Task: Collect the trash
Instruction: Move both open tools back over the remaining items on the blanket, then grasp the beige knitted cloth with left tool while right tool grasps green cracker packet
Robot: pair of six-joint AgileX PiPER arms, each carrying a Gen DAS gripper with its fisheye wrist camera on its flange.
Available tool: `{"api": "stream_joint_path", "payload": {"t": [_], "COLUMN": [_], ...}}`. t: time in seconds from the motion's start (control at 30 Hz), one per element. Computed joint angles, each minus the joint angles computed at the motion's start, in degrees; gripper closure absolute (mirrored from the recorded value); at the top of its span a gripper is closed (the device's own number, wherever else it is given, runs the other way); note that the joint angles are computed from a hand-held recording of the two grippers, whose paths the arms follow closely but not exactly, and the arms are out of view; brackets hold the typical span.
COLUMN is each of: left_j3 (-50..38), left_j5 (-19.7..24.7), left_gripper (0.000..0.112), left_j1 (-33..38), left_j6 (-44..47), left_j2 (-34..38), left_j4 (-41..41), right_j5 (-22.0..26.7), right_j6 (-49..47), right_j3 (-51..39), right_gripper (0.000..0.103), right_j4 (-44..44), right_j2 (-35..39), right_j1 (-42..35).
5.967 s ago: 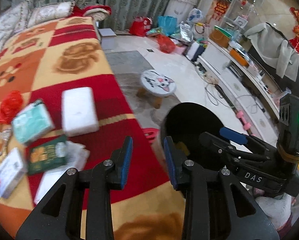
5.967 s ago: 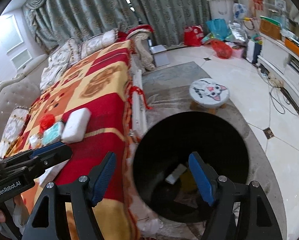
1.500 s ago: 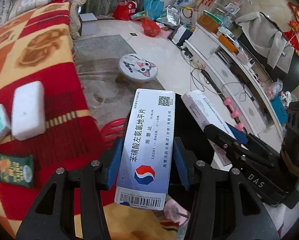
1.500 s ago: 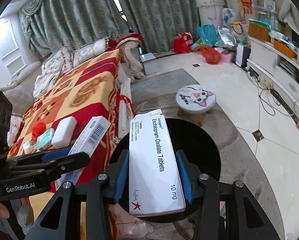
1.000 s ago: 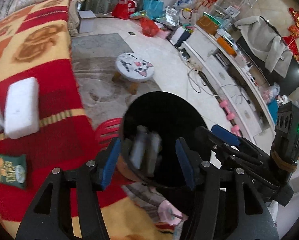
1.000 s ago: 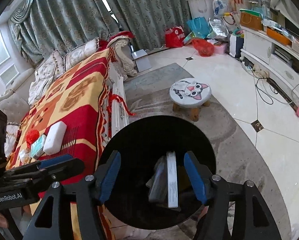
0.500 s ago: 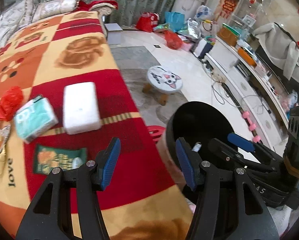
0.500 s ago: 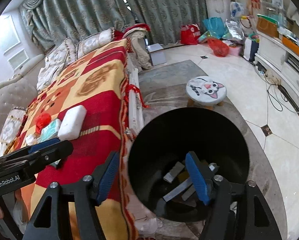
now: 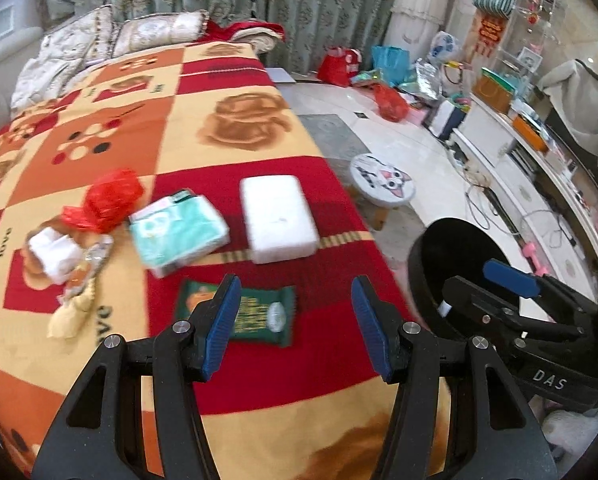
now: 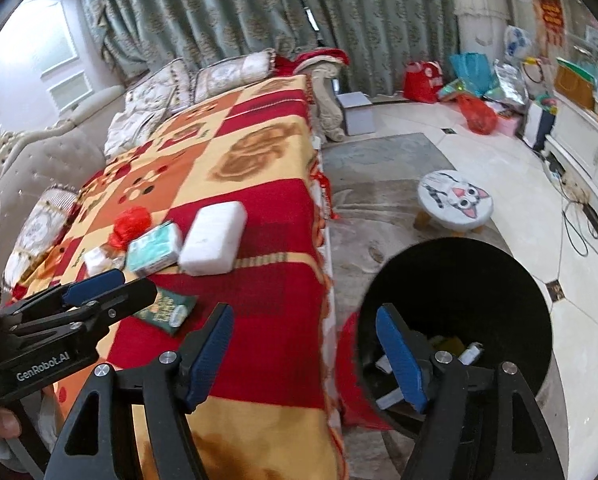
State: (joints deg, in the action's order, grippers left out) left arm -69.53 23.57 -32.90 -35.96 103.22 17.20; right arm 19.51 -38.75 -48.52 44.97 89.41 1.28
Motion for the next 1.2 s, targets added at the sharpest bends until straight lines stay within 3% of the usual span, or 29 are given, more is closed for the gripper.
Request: {"api": "stream_joint_path", "payload": {"t": [0.27,0.57,0.93,1.03,1.2], "left_j3": [5.75,14.13,20.87,20.01,16.98], "left_j5": [-1.03,-3.01,-6.06,-5.99,-5.55], "left_gripper": [0.056,0.056,0.056,0.056,0.056], "left_j1": [3.48,12.26,27.06,28.97,30.17], "left_j6": [-2.15,5.13,32.26,36.63,39.35], "left_j2": [-4.40,-10.16,-12.16,-10.61,-6.44], "left_j4": [3.28,-1.11,-22.24,-25.72,-28.30], "right_j5": [-0.93,-0.69,1.85,2.59,2.67], "right_j6": [8.89,16.22,14.77,13.18,18.73], "right_j3": [-2.56,-6.10,-13.26,-15.54,-21.65], "right_gripper": [0.030,0.028,0.025,0.025,0.025], "right_j4": [-6.54,-12.92,-13.99,-13.36,-19.49], "right_j2": [1.88,4.79,12.32,14.75,20.52], "right_j1": [7.09,14.48,19.37,19.43,18.89]}}
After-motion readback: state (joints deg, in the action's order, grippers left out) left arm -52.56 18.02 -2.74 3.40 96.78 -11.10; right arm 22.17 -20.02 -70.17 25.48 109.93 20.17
